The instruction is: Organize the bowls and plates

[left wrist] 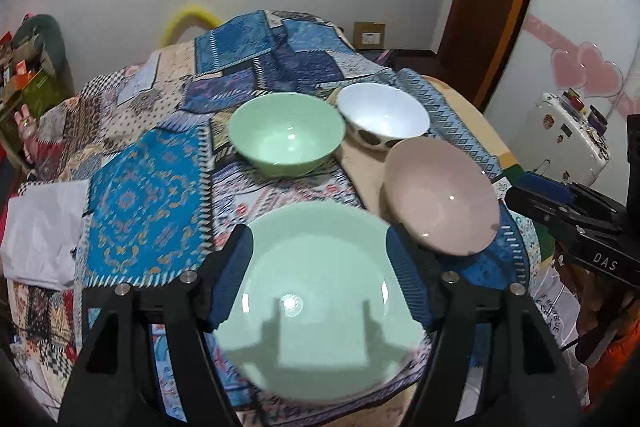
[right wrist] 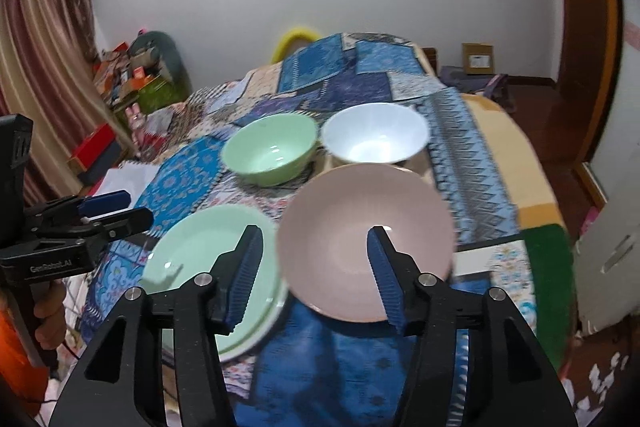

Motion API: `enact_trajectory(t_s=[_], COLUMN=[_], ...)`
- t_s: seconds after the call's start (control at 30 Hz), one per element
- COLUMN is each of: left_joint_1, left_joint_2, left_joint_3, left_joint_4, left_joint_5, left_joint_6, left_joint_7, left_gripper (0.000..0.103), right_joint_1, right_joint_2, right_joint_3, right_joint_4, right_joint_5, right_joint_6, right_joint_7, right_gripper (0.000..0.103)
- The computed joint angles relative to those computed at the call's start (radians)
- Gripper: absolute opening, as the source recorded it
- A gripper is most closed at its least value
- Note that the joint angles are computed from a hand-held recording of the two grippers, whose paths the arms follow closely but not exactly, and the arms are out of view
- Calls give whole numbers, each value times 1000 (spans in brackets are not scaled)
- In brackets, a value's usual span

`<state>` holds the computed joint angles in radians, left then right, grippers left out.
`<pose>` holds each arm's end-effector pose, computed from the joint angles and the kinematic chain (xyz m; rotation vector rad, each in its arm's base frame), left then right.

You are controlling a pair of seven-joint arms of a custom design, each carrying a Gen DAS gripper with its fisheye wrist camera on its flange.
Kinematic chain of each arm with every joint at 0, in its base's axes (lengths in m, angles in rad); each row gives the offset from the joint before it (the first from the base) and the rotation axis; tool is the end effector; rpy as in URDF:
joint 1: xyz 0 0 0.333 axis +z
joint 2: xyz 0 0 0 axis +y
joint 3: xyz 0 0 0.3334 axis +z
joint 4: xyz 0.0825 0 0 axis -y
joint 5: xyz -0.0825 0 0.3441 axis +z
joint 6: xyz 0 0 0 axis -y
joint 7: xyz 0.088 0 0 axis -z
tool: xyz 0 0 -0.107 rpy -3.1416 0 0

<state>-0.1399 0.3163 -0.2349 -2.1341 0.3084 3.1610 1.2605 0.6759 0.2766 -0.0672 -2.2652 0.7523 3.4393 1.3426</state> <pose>0.5505 -0.2342 0.3920 -1.5394 2.1696 -0.8814 0.4915 0.2491 0.3800 -1.6837 1.6349 -0.4844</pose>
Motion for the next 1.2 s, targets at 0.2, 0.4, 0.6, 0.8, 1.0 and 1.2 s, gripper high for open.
enact_trajectory(t_s=[0.2, 0.4, 0.6, 0.8, 1.0, 1.2], left_joint_1=[-34, -48, -70, -95, -115, -124], left_joint_2=[74, 149, 239, 330, 389, 429], left_joint_3=[-12, -33, -41, -36, -31, -38], left_joint_4=[98, 194, 312, 424, 498, 551], left_joint_5=[-3, -20, -37, -55, -59, -74], left_joint_6=[-58, -122, -203, -268, -304, -351], left_joint_7=[3, 28, 59, 87, 113, 147], left_gripper=[77, 77, 77, 77, 64, 40], right_joint_1=[21, -89, -229, -342, -437, -521], right_joint_2=[-11, 4, 34, 78, 109, 128], right_joint_3=[-52, 23, 120, 197, 264, 324], right_joint_4=[-32, -46, -53, -41, -39, -42], right_joint_5=[47, -3, -137, -269, -386, -492], right_joint_6=[-6, -5, -6, -2, 8, 18], right_joint_7=[-28, 23, 134, 232, 313, 396], right_gripper=[58, 62, 62, 62, 57, 42])
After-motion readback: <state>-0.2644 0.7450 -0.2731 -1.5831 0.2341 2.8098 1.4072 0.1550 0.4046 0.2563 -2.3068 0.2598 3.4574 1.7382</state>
